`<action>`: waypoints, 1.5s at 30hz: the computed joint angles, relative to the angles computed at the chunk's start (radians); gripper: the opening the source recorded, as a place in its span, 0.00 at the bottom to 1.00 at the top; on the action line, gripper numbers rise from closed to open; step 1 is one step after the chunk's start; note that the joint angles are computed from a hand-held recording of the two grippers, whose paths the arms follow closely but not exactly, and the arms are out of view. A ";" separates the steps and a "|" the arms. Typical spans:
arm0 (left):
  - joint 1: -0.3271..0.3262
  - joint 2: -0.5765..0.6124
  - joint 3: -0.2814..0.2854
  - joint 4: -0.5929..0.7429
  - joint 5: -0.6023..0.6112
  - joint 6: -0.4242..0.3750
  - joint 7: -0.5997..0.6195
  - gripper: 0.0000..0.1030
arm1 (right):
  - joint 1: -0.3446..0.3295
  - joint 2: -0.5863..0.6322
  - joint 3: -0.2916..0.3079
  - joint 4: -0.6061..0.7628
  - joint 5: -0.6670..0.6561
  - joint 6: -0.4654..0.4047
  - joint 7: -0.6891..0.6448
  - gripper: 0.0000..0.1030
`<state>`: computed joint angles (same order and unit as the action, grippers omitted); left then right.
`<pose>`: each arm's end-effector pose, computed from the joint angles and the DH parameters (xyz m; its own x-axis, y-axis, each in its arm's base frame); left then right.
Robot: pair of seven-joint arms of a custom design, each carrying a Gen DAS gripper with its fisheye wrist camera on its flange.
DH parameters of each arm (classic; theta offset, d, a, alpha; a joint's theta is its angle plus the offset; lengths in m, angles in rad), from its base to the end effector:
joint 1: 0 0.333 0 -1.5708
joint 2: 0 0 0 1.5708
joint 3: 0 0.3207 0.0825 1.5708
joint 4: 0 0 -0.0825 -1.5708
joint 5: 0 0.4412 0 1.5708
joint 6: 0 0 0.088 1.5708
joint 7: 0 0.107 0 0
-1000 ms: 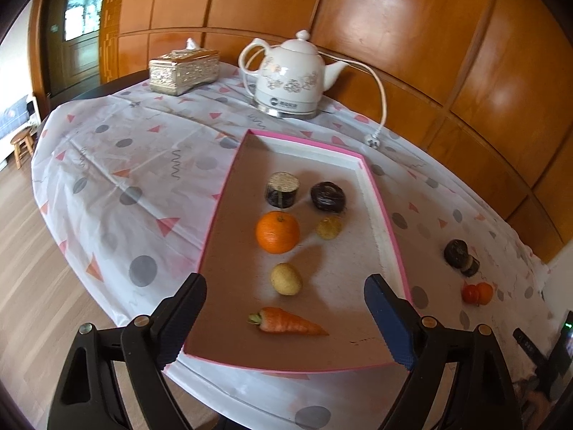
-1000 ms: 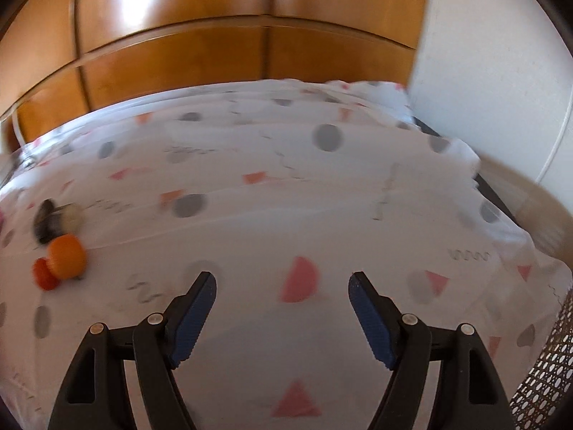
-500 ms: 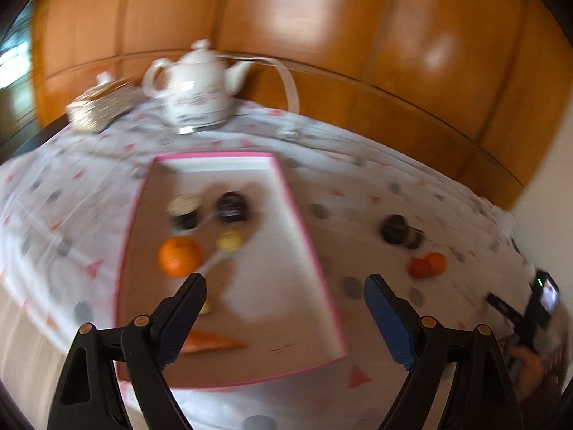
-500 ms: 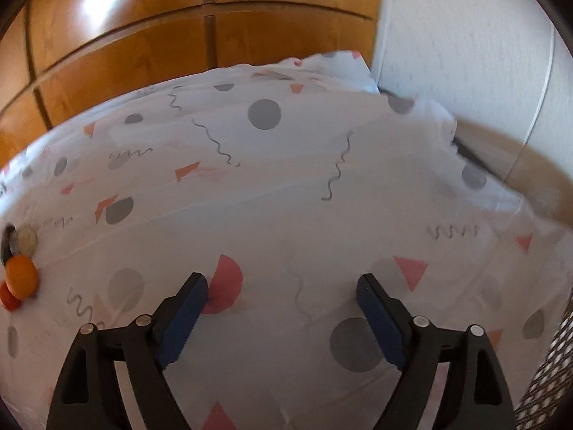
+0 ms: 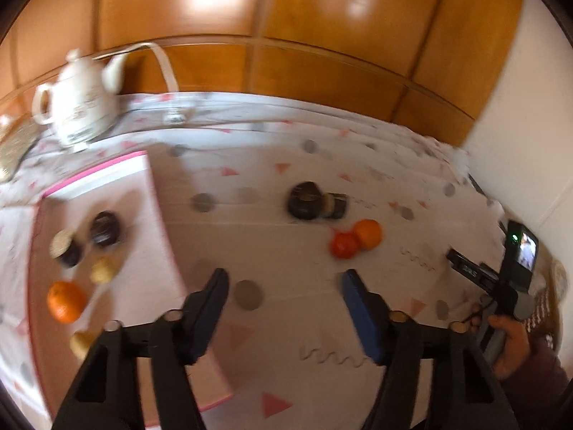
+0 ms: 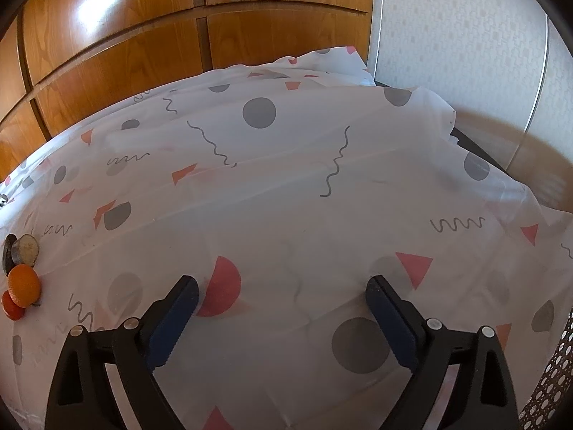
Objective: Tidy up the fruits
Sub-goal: 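Move the left gripper toward the red tomato beside the mandarin, then close the left gripper on the red tomato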
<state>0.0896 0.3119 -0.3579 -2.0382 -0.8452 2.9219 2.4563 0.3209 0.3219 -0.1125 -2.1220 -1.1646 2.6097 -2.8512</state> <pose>0.6564 -0.1230 0.3117 -0.3790 -0.9032 0.2014 -0.7609 0.1803 -0.6233 0.6034 0.1477 0.2272 -0.6092 -0.7929 0.0153 -0.6177 0.4623 -0.6362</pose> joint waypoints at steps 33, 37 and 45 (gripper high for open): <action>-0.115 0.321 0.029 0.319 0.545 -0.105 -0.438 0.30 | -0.009 -0.011 0.007 -0.009 -0.025 0.010 0.056 0.97; -0.074 0.324 -0.013 0.313 0.518 -0.104 -0.419 0.29 | -0.006 -0.001 0.010 0.003 0.016 -0.008 0.006 0.97; 0.036 0.250 -0.115 0.213 0.389 -0.004 -0.349 0.29 | 0.000 0.007 0.002 0.009 0.033 -0.006 -0.010 0.99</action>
<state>0.1252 0.5617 -0.4730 -1.8257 -0.4562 2.9179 2.1071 0.3212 0.3293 -0.1102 -2.1127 -1.1316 2.6038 -2.8612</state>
